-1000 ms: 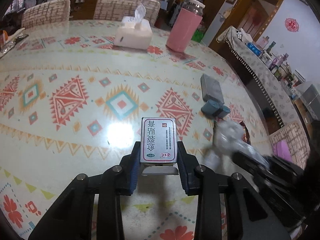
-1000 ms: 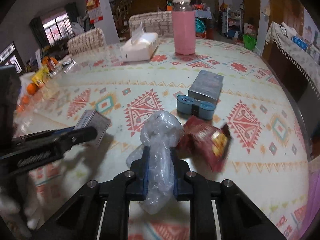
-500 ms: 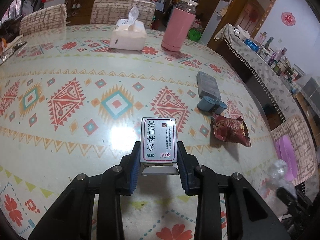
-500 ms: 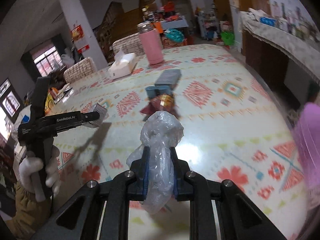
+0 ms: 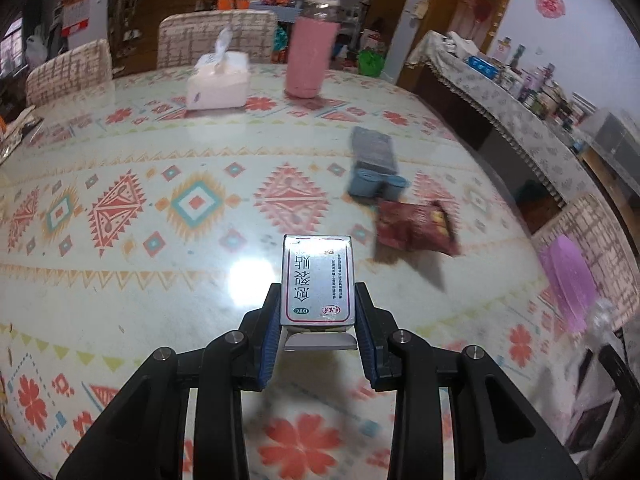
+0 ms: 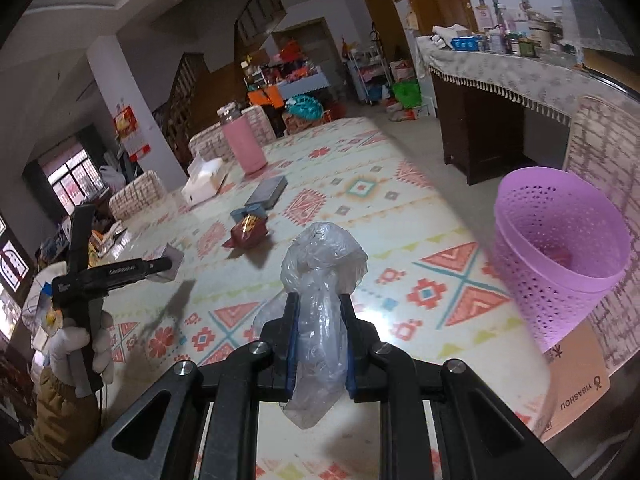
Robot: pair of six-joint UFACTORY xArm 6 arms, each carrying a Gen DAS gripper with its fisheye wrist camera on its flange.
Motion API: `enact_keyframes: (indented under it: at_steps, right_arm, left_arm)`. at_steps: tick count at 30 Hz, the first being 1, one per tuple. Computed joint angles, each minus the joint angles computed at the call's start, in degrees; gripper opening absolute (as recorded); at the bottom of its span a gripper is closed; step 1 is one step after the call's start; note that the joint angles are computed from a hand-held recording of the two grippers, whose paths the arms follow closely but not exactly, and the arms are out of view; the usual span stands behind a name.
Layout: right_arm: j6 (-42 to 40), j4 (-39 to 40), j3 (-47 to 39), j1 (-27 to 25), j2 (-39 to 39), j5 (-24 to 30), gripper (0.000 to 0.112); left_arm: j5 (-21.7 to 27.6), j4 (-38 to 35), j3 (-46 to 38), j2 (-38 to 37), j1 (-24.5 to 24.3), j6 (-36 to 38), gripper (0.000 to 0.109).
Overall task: Collect trash
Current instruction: 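Carry the medicine box and plastic bag over the wastebasket and open both grippers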
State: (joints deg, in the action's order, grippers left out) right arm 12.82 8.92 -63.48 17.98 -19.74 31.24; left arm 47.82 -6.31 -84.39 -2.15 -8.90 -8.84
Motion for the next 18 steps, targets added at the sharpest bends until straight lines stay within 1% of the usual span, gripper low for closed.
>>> enact_keyframes:
  at_steps: [4,8,13,18]
  right_arm:
    - [-3.26,4.28,1.82,-1.33,-1.25,-1.34,0.020]
    - [-6.27,8.09,3.11,-2.40,-2.15,-2.45,0.020]
    - [-9.51,11.62,4.39,-4.46,-3.53,-2.86,0.020]
    - [-12.34,14.82,5.23,-6.89,-4.41,-2.36,0.020]
  left_arm:
    - [0.04,4.09,-0.54,-1.48,-3.50,-0.62,0.033]
    - [0.28,5.05,-2.41,-1.54,-6.70,0.39,0.033]
    - [1.69,5.34,-6.72,0.89,-10.15,1.27,0.033]
    - [1.97,10.07,-10.66,4.26,-13.93,-0.35,0.033]
